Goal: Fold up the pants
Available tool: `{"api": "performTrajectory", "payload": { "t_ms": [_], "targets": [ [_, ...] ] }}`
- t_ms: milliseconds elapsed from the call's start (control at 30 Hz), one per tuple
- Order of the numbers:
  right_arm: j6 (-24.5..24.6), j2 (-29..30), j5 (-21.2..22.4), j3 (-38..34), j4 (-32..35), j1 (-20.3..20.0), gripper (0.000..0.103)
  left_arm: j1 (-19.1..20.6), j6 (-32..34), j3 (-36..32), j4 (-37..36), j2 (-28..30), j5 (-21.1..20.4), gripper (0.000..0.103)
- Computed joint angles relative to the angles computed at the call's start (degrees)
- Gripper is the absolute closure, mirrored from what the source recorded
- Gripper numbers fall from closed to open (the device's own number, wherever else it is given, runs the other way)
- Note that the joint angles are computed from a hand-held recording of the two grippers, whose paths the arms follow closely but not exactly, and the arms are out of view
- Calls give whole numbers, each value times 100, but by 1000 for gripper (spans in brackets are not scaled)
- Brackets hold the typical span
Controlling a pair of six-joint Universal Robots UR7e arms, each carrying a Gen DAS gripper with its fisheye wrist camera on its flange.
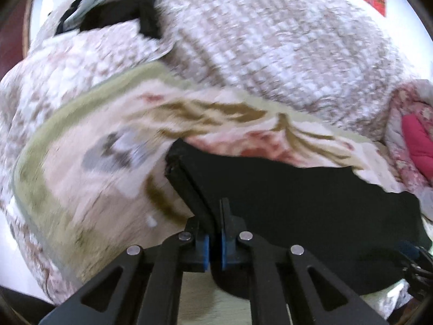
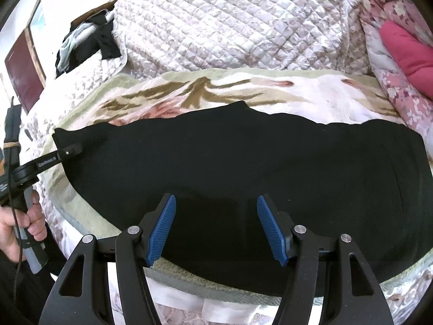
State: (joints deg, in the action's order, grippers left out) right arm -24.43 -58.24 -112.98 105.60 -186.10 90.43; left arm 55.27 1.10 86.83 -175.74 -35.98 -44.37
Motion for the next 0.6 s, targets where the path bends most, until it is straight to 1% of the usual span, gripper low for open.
{"api": "performTrajectory", "payload": {
  "t_ms": [133, 267, 367, 467, 600],
  "targets": [
    [119, -60, -12, 16, -104, -42, 40, -110, 313, -225, 172, 87, -591, 96],
    [289, -85, -271, -5, -242, -66, 40, -259, 683, -512, 420, 323, -1109, 96],
    [515, -150, -413, -6, -323, -122, 40, -328, 804, -604, 672, 423, -1673, 96],
    [864, -253, -520, 2, -323, -212, 40, -359, 878, -596, 899, 494, -2129, 96],
    [1268, -383, -459, 29, -158, -323, 40, -284, 902, -558, 1380, 556, -2697, 96]
  ]
}}
